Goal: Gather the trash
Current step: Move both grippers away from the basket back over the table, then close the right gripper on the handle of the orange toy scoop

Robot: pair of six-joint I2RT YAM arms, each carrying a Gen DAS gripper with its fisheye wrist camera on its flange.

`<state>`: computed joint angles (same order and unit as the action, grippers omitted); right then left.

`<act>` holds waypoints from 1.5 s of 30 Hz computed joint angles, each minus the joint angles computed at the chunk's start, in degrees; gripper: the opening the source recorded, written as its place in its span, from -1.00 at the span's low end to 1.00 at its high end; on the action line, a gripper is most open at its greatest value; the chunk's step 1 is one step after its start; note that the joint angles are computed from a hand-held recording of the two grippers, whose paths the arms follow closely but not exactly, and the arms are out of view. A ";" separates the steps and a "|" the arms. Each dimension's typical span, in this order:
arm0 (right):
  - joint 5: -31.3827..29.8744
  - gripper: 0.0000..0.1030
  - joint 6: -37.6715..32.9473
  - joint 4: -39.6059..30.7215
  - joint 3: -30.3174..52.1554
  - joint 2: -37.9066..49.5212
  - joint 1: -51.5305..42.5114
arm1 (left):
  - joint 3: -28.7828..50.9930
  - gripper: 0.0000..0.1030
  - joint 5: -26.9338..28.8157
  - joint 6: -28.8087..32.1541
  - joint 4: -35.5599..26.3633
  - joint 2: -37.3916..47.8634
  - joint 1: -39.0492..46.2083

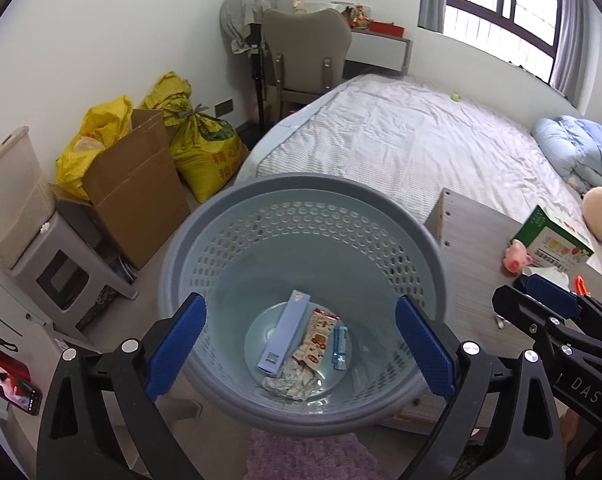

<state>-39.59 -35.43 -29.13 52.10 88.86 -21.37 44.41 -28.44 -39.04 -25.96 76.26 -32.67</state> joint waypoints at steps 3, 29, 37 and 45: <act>-0.54 0.17 -2.31 -1.51 0.18 0.19 -3.45 | 1.01 0.82 -0.03 -0.67 0.27 1.46 -2.39; 1.94 0.18 -11.31 -5.62 18.83 21.42 -31.76 | 20.39 0.82 2.00 -0.90 2.22 26.10 -15.87; 5.24 0.18 -6.77 -3.74 30.68 31.76 -31.04 | 26.82 0.82 3.86 -0.22 -0.06 31.81 -14.86; 8.70 0.17 -3.91 -3.98 42.07 40.33 -26.99 | 32.64 0.82 4.25 0.91 -2.87 36.24 -14.60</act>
